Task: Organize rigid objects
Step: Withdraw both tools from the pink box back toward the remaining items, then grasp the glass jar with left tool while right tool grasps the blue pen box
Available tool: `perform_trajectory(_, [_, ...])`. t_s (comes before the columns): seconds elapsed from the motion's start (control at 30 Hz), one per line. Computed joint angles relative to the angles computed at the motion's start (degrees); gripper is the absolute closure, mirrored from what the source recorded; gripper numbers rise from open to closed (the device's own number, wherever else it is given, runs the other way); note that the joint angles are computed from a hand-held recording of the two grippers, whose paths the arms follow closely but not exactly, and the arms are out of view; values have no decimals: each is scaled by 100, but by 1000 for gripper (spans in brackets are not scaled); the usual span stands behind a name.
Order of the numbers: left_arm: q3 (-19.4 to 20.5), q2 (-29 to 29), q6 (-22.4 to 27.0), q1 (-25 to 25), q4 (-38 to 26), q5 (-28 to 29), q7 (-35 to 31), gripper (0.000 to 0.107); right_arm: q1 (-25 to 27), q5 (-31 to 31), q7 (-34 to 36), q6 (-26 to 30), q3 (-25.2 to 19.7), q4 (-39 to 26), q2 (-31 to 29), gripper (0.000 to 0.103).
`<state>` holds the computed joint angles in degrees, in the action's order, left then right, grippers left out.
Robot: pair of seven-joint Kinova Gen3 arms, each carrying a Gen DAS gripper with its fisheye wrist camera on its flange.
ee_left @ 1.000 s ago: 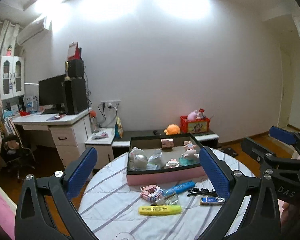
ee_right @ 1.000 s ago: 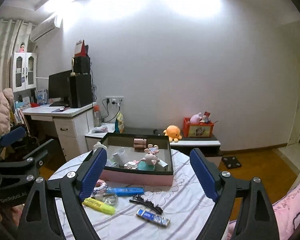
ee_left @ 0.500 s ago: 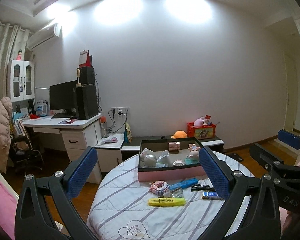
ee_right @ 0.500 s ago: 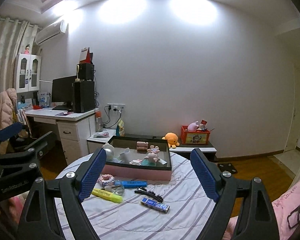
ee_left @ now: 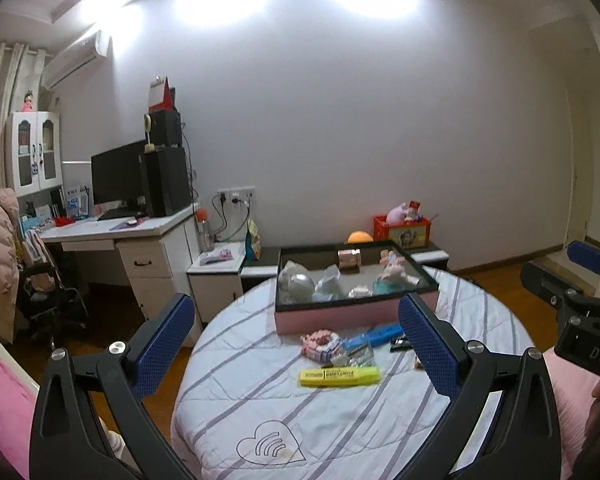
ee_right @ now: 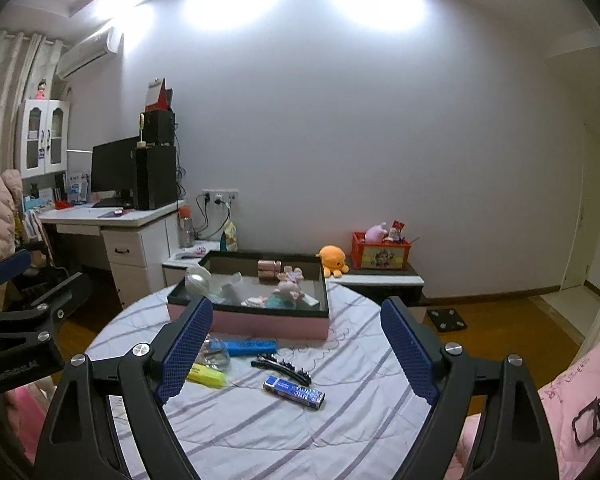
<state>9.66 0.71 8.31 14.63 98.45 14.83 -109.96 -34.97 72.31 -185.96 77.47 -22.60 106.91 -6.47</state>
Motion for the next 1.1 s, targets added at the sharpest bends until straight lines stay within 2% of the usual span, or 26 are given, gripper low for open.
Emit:
perform_trajectory(0.13, [-11,292,327,30,-210,-251,162,5,156,-202,20,-389,203,105,22,16])
perform_trajectory(0.37, [52,1132,1329,110,-996,-484,633,5,520,-598,97,-1189,584,307,153,16])
perform_trajectory(0.7, [-281,2392,2608,824,-2528,-1357,1829,5,1254,-1162,509,-2471,1150,593,328,16])
perform_trajectory(0.93, [-442,3042,3348,1040,-3566,-1752,2156,5,1722,-1542,1003,-3271,1472,579,511,16])
perform_trajectory(1.1, [-253,3268,3670,908,-3948,-1475,2168,5,1885,-1808,1270,-3591,1579,531,604,16])
